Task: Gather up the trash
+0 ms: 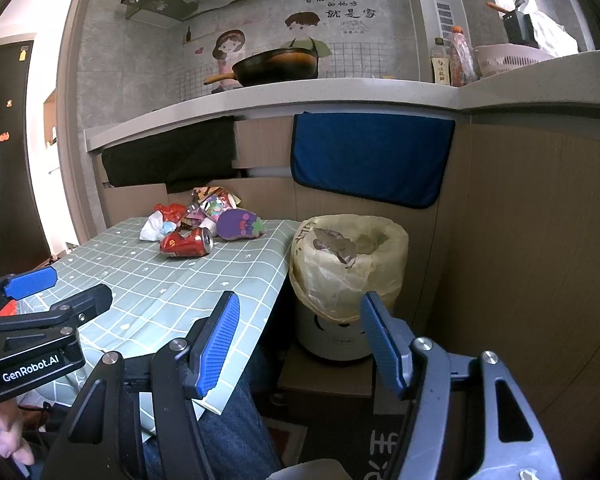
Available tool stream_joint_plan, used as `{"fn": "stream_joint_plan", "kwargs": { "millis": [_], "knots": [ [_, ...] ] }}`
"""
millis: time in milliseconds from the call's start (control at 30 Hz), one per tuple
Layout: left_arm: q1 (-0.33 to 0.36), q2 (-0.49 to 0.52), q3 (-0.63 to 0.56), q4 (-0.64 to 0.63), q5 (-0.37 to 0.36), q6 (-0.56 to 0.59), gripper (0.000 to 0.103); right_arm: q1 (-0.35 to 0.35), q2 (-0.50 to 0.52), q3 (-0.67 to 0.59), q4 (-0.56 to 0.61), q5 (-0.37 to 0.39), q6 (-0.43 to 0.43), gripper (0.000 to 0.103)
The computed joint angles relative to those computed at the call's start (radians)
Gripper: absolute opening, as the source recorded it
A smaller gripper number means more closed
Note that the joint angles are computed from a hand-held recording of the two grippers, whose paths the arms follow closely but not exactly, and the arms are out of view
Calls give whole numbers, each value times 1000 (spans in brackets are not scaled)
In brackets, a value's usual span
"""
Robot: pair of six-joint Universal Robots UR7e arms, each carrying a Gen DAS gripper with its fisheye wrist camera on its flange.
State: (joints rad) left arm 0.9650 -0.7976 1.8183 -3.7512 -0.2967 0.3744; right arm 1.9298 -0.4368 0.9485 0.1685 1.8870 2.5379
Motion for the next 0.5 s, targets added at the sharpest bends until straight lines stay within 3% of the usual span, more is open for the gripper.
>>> {"fn": "stream_joint_plan", "kwargs": {
  "millis": [500],
  "knots": [
    [0, -1, 0, 1, -1, -2, 78, 2, 1, -4, 5, 2, 2, 61]
  ]
}}
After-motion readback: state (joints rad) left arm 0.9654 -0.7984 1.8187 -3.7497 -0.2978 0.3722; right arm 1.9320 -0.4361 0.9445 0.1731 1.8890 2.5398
